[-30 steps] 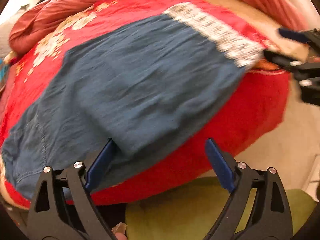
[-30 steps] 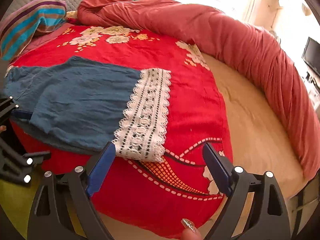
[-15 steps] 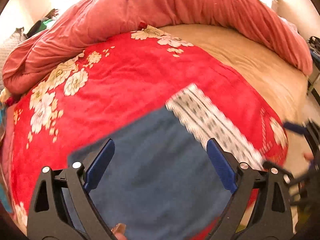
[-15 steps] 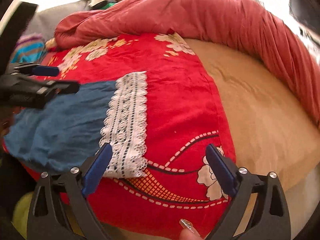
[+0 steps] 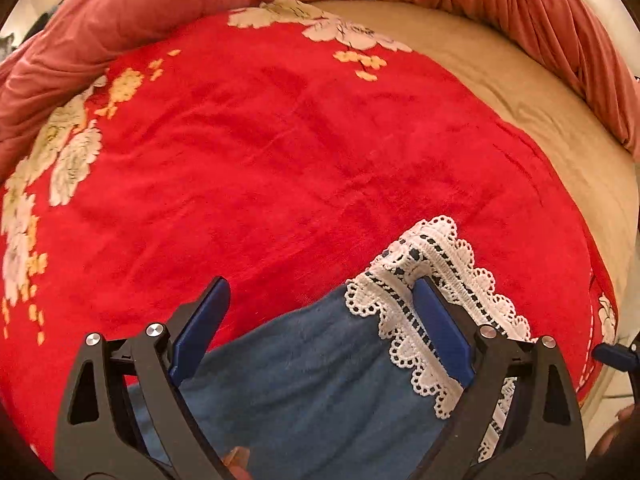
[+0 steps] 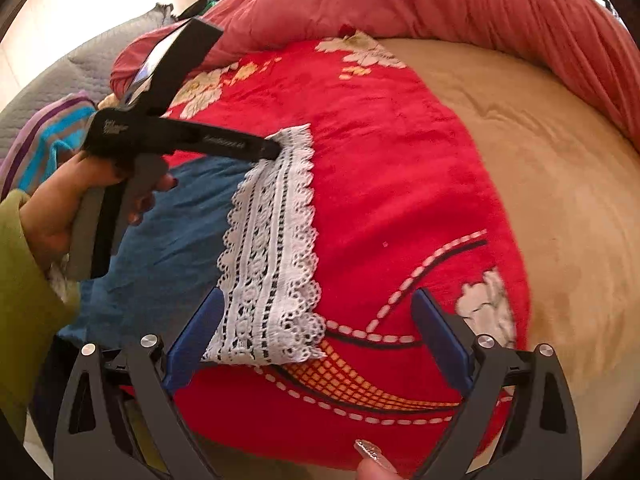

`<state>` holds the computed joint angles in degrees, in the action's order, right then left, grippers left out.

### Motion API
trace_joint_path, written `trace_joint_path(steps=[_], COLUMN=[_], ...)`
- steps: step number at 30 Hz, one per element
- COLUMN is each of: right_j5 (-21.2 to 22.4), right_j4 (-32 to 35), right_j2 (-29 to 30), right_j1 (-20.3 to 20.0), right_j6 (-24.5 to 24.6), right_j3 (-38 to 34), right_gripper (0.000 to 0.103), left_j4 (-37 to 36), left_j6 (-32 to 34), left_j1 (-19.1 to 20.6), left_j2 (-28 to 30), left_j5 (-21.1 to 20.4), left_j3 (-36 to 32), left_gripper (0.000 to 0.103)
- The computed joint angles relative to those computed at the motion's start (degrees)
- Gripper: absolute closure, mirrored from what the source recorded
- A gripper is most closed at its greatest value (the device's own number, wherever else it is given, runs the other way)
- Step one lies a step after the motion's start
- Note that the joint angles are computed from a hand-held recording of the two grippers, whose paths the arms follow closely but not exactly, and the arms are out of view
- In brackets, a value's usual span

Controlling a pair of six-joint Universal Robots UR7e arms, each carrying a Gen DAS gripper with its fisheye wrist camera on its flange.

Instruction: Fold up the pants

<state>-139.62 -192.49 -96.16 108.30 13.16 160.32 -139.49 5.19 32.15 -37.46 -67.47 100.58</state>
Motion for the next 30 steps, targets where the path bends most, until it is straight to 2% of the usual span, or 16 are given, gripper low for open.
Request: trace_joint_path(steps=[7,8,11,15,17,22,30], right_j5=[-0.24,-0.24,-0.16,-0.22,0.58,1.21,4.34], right_j4=[-2.09,-2.18,-2.32,-3.01,-3.36,-4.78,-6.87], right_j2=[5.51,6.16,7.63,8.86,8.84,9.76,9.92], right_j1=[0.24,0.49,0.58,0.64,0.31,0.06,-0.9], right_j6=[-0.61,-0.57,-1.28,-2.0,-2.75,-4.06,-7.23], right_j3=[-1.07,-1.27,-1.81,-2.13,-2.15,-2.11,-1.99], right_gripper=[0.017,0.029,0.035,0.042,0.05,0.056,0.074], left_j4=[-0.56,-0.62,-0.95,-1.21,-0.94,-0.83,-0.86], left_j6=[1.02,1.18,2.29,2.66,2.77,3.99,5.35], left_j1=[0.38,0.29,-0.1,-0.39,-0.2,-0.22,-0.12], left_j2=[-0.45,-0.47,-0.66,-0.72,-0.67,-0.72,-2.13], left_j5=[-4.07,-4.29,-5.12,-5.16,-5.56,-5.77,-6.27], left_j3=[0.78,0.87,1.36,1.77,1.54,1.65,2.73], left_gripper=[0.049,0.054,0.069,0.073,0.075,0.079,0.096])
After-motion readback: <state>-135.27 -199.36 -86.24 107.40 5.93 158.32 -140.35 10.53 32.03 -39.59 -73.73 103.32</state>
